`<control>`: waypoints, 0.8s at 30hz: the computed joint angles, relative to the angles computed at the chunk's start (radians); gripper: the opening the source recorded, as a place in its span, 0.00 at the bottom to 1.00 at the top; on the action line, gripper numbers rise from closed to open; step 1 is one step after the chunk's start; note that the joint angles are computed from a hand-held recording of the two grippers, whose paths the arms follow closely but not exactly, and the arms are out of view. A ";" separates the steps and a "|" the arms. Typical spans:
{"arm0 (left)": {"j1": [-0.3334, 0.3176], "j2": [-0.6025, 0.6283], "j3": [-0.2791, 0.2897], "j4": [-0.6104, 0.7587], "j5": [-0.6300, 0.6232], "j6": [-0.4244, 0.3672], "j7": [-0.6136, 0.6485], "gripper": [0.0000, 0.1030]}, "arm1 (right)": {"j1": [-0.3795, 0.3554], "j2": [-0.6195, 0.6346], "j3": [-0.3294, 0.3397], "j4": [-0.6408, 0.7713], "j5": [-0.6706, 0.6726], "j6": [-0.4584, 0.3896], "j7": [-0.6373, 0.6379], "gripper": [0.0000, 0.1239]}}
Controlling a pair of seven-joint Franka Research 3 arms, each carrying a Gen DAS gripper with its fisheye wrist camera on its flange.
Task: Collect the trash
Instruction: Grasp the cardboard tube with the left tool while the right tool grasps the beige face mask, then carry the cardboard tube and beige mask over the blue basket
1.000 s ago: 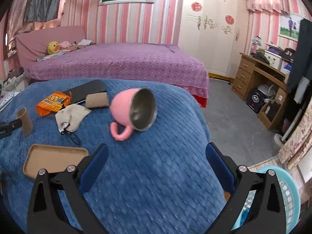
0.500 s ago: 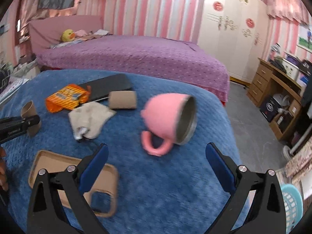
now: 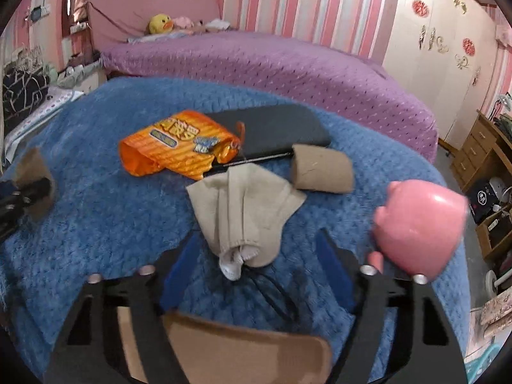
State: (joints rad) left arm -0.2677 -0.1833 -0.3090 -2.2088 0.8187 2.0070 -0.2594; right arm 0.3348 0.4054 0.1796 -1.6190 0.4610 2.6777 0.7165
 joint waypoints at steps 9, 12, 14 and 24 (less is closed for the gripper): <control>-0.007 -0.012 -0.013 0.009 0.021 0.008 0.010 0.36 | -0.070 -0.049 0.040 -0.036 0.167 -0.018 -0.112 0.17; -0.014 -0.008 -0.019 0.020 0.026 0.020 -0.004 0.36 | -0.084 -0.102 0.028 -0.083 0.214 -0.012 -0.157 0.17; -0.020 -0.001 -0.025 0.034 0.031 0.020 -0.011 0.36 | -0.093 -0.142 0.016 -0.127 0.245 0.003 -0.189 0.17; -0.088 0.129 -0.045 0.198 0.103 -0.042 -0.009 0.36 | -0.146 -0.289 -0.061 -0.271 0.467 0.004 -0.368 0.17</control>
State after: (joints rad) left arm -0.3556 -0.0541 -0.3539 -2.0111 0.9220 1.9652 -0.2688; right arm 0.1886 0.1164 0.1182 -1.8896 0.9276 2.6822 0.3484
